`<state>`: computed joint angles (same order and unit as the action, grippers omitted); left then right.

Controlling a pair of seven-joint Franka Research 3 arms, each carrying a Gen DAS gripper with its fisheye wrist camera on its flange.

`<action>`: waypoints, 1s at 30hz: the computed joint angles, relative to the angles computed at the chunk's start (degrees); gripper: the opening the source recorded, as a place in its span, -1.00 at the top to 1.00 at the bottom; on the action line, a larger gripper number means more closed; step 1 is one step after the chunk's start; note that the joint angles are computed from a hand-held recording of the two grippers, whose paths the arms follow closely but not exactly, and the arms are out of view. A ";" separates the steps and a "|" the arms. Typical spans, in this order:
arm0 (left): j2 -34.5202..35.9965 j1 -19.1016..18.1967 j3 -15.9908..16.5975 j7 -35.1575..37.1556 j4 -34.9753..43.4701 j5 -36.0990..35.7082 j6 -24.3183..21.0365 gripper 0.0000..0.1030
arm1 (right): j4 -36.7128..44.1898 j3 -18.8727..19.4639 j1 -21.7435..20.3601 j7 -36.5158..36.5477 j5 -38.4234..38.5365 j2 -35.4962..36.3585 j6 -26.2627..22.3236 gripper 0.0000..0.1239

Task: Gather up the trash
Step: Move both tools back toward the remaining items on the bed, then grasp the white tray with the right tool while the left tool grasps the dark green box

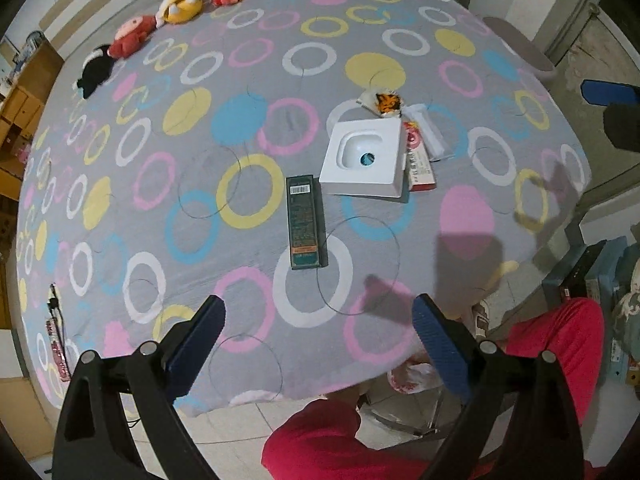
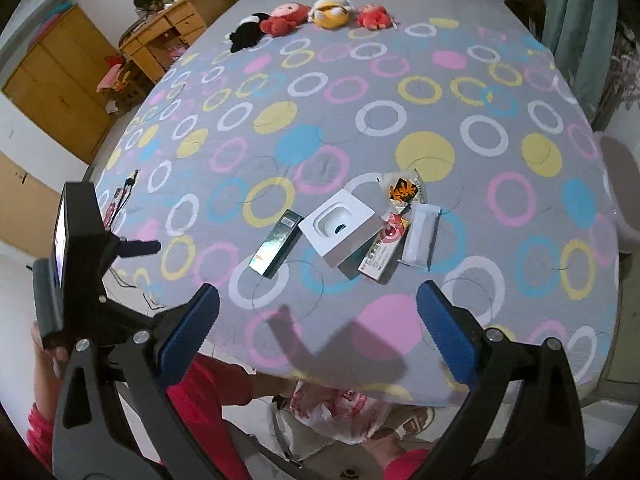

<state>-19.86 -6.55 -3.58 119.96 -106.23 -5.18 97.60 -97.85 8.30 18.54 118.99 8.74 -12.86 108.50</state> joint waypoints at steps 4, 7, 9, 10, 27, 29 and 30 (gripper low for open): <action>2.45 0.23 -0.55 -0.61 -1.26 0.77 2.50 -0.78 | -0.90 -0.51 -0.44 0.50 -0.06 2.06 0.71 -0.56; 4.66 0.54 -1.08 -1.72 -1.98 1.28 4.01 -0.78 | -1.66 -1.07 -0.62 0.97 0.75 4.14 2.51 -0.56; 6.17 0.70 -1.45 -2.33 -2.59 1.66 5.05 -0.78 | -2.08 -1.39 -0.57 0.92 1.61 5.53 3.77 -0.56; 6.83 0.79 -1.60 -2.67 -2.77 1.79 5.22 -0.78 | -2.04 -1.48 -0.53 0.94 1.68 6.58 4.11 -0.56; 12.51 1.23 -3.46 -5.70 -6.08 4.85 12.23 -0.78 | -1.74 -3.31 0.53 4.67 3.82 18.66 7.59 -0.36; 12.18 1.25 -3.38 -5.26 -6.90 4.57 13.13 -0.78 | -2.14 -3.32 0.49 4.27 5.26 18.91 8.17 -0.19; 12.18 1.28 -3.32 -5.16 -7.07 4.42 13.17 -0.78 | -2.39 -3.34 0.42 4.09 6.19 19.08 8.37 -0.18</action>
<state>-7.68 -5.26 -6.90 114.79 -113.30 -0.76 110.77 -100.24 4.97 18.96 123.08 14.93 6.22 116.87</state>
